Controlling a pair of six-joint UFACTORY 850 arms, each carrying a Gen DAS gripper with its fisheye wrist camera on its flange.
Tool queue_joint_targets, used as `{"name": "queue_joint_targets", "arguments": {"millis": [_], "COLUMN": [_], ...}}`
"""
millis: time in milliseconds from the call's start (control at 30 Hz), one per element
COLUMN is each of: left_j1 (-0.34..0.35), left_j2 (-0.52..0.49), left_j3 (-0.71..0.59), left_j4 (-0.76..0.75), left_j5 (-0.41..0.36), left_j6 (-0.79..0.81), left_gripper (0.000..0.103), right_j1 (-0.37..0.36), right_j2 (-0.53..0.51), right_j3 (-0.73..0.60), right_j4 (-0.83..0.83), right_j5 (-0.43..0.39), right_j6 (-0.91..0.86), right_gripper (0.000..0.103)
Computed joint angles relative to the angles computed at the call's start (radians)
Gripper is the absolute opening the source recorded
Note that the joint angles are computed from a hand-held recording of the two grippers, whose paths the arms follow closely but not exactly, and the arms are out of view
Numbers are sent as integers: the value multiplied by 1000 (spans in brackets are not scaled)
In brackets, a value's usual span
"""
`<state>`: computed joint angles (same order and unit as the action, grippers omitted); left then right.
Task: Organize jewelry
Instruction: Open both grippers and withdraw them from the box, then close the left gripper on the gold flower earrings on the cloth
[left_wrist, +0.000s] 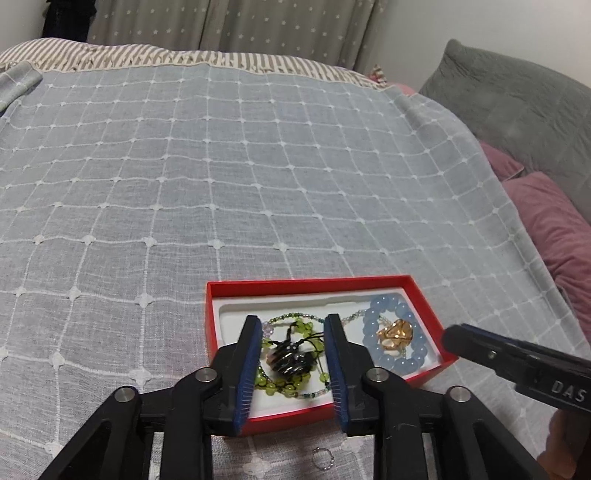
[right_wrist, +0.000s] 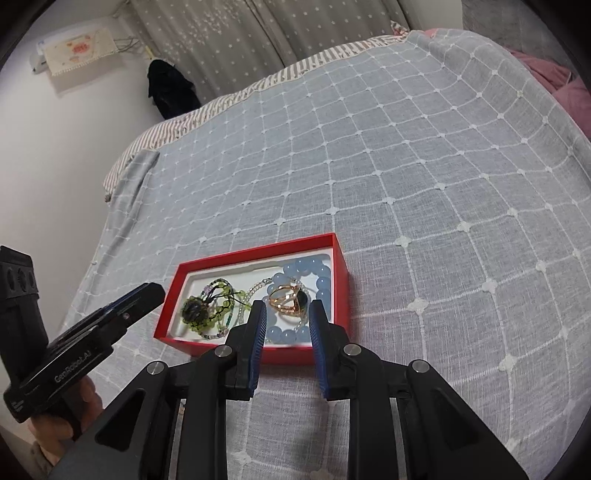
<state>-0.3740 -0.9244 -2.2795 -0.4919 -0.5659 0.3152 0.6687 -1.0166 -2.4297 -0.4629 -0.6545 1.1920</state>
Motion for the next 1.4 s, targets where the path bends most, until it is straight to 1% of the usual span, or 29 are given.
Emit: {"name": "queue_joint_targets", "arguments": {"millis": [100, 200, 300, 433, 500, 567, 600, 633, 700, 767, 833, 900, 933, 1000, 1133, 1300, 1400], "left_j1": [4, 12, 18, 19, 25, 34, 37, 38, 36, 37, 36, 31, 31, 39, 46, 37, 36], "left_j2": [-4, 24, 71, 159, 188, 229, 242, 256, 289, 310, 318, 313, 307, 289, 277, 277, 261], "left_j3": [-6, 34, 100, 230, 276, 349, 376, 402, 461, 501, 518, 519, 514, 499, 496, 500, 479], "left_j4": [1, -22, -24, 55, 83, 51, 34, 34, 41, 4, -16, -1, -9, -73, -134, -85, -73], "left_j5": [-9, 5, 19, 64, 68, 73, 62, 57, 76, 81, 83, 83, 74, 30, 9, 23, 0], "left_j6": [-17, -20, -33, -75, -108, -100, -86, -79, -74, -46, -23, -29, -28, 4, 18, -10, -24], "left_gripper": [34, 34, 34, 34, 34, 34, 34, 34, 34, 34, 34, 34, 34, 34, 34, 34, 34], "right_j1": [9, 14, 17, 25, 40, 53, 57, 59, 56, 54, 53, 51, 51, 54, 59, 66, 70], "right_j2": [78, 156, 197, 245, 265, 280, 284, 283, 272, 246, 220, 200, 193, 178, 161, 117, 98], "right_j3": [132, 261, 320, 384, 409, 428, 434, 431, 418, 387, 359, 339, 330, 308, 283, 216, 187], "right_j4": [-56, -102, -130, -163, -205, -226, -217, -192, -99, -19, 35, 95, 104, 104, 121, 149, 150], "right_j5": [51, 108, 124, 163, 157, 144, 140, 134, 142, 122, 96, 87, 79, 61, 54, 17, -4], "right_j6": [81, 168, 216, 272, 313, 333, 328, 307, 216, 133, 88, 41, 31, 20, -6, -51, -63], "right_gripper": [28, 30, 32, 32, 32, 32, 32, 32, 35, 35, 35, 35, 35, 35, 35, 35, 35]}}
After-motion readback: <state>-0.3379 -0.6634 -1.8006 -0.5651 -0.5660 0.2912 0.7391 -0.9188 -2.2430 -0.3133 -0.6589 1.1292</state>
